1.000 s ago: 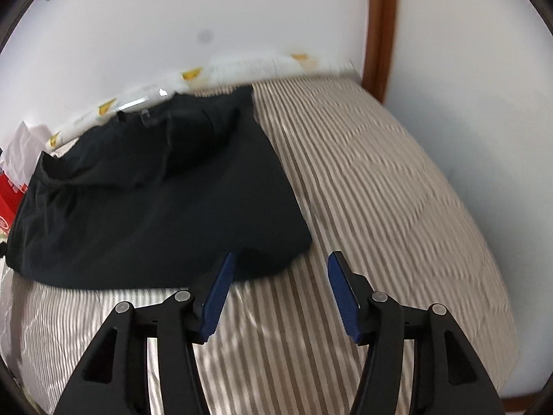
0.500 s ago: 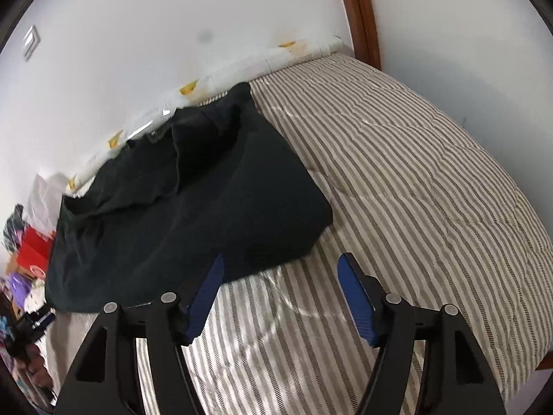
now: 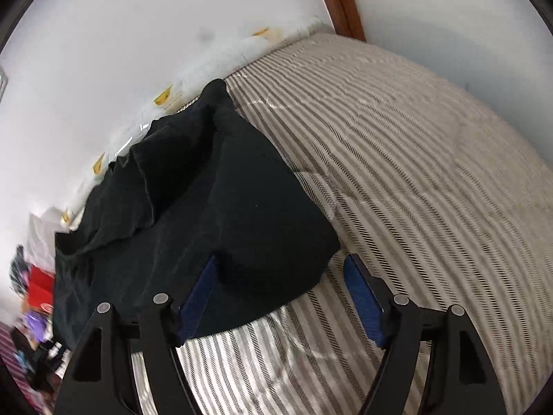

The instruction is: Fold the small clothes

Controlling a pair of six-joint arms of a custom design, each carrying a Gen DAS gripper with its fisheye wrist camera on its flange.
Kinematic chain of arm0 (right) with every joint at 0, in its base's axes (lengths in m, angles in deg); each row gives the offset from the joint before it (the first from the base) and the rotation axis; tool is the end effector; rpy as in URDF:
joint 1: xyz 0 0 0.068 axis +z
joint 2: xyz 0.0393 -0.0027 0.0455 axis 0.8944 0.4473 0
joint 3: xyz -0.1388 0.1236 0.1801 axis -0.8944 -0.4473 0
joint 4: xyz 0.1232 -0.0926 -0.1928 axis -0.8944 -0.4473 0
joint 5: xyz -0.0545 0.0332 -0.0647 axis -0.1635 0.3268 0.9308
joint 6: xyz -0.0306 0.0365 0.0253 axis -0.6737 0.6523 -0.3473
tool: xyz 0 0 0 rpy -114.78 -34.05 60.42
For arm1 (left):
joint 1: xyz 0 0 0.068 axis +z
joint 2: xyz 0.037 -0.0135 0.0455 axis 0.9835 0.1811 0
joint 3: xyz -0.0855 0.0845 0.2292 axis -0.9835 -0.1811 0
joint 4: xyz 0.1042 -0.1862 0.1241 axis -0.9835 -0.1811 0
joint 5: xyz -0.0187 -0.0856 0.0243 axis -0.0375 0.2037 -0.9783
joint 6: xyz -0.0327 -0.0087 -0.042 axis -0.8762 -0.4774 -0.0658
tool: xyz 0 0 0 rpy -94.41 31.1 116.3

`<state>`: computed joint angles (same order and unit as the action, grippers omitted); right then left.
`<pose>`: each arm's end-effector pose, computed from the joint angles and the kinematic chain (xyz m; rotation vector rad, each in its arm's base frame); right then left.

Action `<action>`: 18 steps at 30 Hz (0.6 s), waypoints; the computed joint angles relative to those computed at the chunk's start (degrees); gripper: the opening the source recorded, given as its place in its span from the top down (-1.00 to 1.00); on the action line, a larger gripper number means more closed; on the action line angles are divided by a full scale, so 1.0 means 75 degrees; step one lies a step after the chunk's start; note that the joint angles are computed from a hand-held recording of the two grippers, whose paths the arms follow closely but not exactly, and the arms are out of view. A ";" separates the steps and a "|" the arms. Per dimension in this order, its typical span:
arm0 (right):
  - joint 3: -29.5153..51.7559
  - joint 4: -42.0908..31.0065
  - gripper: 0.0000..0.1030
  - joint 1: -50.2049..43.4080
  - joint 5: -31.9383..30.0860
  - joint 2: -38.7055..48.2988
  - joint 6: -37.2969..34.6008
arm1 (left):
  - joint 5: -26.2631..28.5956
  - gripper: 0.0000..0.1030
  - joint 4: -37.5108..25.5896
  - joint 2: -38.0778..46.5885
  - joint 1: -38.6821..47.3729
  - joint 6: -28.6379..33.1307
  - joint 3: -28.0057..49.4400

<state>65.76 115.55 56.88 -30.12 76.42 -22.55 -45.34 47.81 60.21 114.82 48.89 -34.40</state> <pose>0.3176 -0.0290 0.0209 0.5762 2.4538 0.3861 0.2804 0.1790 0.0110 -0.5651 2.4085 -0.3268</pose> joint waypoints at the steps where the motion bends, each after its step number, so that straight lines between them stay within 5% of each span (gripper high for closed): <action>1: 0.0014 0.0167 -0.45 0.0031 0.0061 0.0052 0.0047 | -0.0118 0.01 -0.0003 -0.0011 -0.0039 -0.0022 0.0008; 3: 0.0238 0.0078 -0.36 0.0142 0.0182 0.0165 0.0043 | -0.0177 0.34 -0.0145 -0.0009 -0.0050 -0.0094 0.0094; 5: 0.0376 0.0048 0.11 0.0243 0.0210 0.0248 -0.0013 | 0.0078 0.71 -0.0398 0.0026 0.0021 -0.0122 0.0224; 8: 0.0277 0.0204 0.47 0.0322 0.0288 0.0159 -0.0270 | -0.0281 0.77 -0.0115 -0.0281 -0.0166 -0.0043 -0.0147; 18: -0.1068 0.0502 0.54 0.0232 0.0228 -0.1093 -0.0898 | -0.0369 0.82 0.0499 -0.1470 -0.0006 0.0406 -0.1836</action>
<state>57.75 119.31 58.62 -28.41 68.22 -29.29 -48.11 51.56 49.18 114.77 51.94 -48.17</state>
